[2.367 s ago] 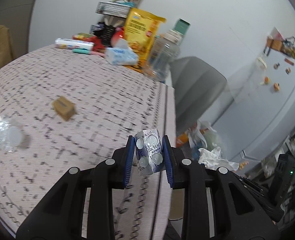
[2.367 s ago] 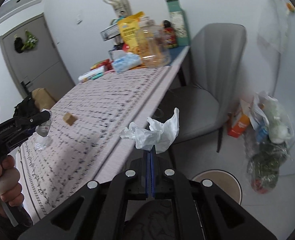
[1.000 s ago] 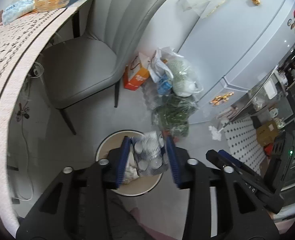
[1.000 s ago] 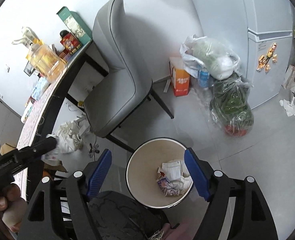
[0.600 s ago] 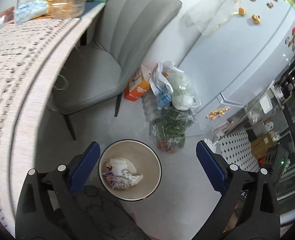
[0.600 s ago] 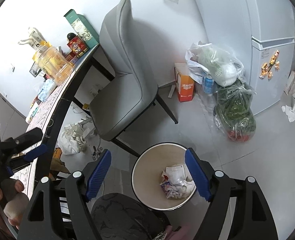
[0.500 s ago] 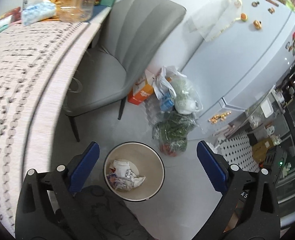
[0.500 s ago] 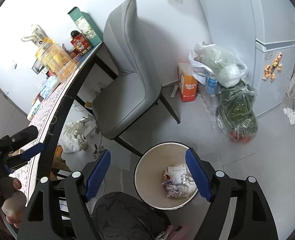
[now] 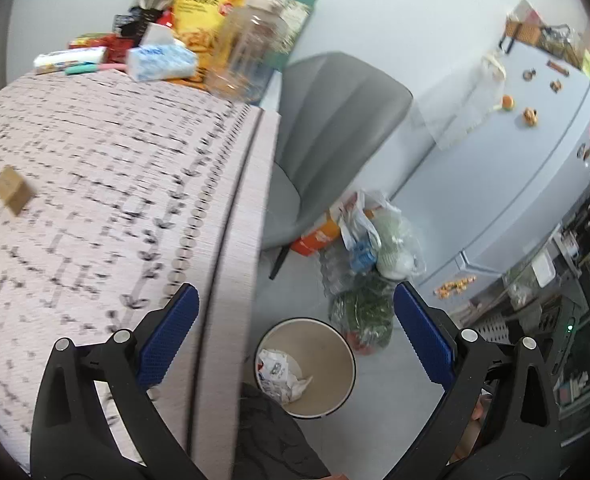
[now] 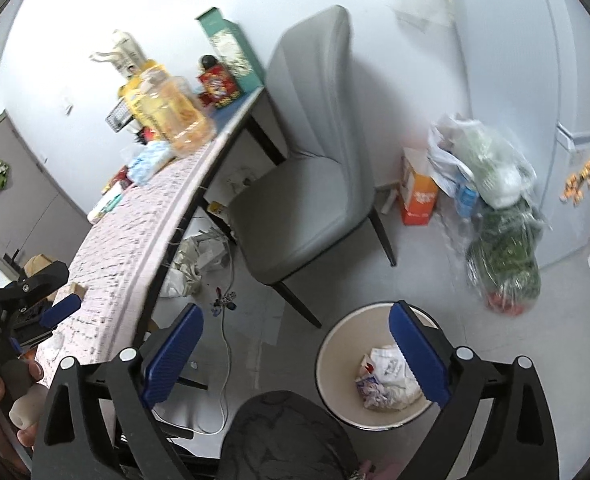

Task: Collect trash
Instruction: 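Move both tools back over the table toward the plastic bottle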

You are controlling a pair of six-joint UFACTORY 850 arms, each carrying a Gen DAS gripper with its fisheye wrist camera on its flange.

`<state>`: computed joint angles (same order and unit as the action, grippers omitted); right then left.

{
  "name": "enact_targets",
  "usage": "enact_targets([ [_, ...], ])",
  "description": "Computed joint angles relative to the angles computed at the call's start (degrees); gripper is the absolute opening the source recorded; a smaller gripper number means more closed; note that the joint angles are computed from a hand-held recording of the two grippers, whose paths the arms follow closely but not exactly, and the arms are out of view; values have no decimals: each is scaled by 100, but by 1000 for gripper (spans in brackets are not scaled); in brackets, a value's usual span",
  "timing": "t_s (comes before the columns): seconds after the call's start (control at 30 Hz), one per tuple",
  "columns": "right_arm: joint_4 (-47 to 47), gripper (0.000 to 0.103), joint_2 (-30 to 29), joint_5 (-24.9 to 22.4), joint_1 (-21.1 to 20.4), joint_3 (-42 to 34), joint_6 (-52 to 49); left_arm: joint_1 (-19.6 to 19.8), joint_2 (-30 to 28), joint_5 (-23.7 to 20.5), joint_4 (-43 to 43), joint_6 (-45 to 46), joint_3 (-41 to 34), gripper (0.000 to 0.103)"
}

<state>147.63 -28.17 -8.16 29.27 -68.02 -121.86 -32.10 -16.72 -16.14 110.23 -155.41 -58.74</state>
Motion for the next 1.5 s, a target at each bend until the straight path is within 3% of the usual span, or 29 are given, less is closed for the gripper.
enact_targets([
  [0.4, -577, 95, -86, 293, 677, -495, 272, 131, 1140, -667, 343, -795, 1234, 97],
  [0.6, -1695, 95, -198, 379, 932, -774, 1202, 194, 1629, -880, 236, -961, 1784, 97],
  [0.73, -3208, 95, -297, 402, 1096, -975, 2608, 232, 1924, -1002, 69, -943, 2098, 97],
  [0.97, -4994, 95, -493, 312, 1319, -1303, 4215, 236, 2374, -1240, -274, -871, 2639, 97],
  [1.27, -6030, 95, -782, 126, 1583, -1688, 5066, 355, 2841, -1376, -553, -1085, 3278, 97],
  [1.5, -6595, 95, -1000, -12, 1684, -1963, 5552, 709, 3105, -1358, -550, -1347, 3667, 97],
])
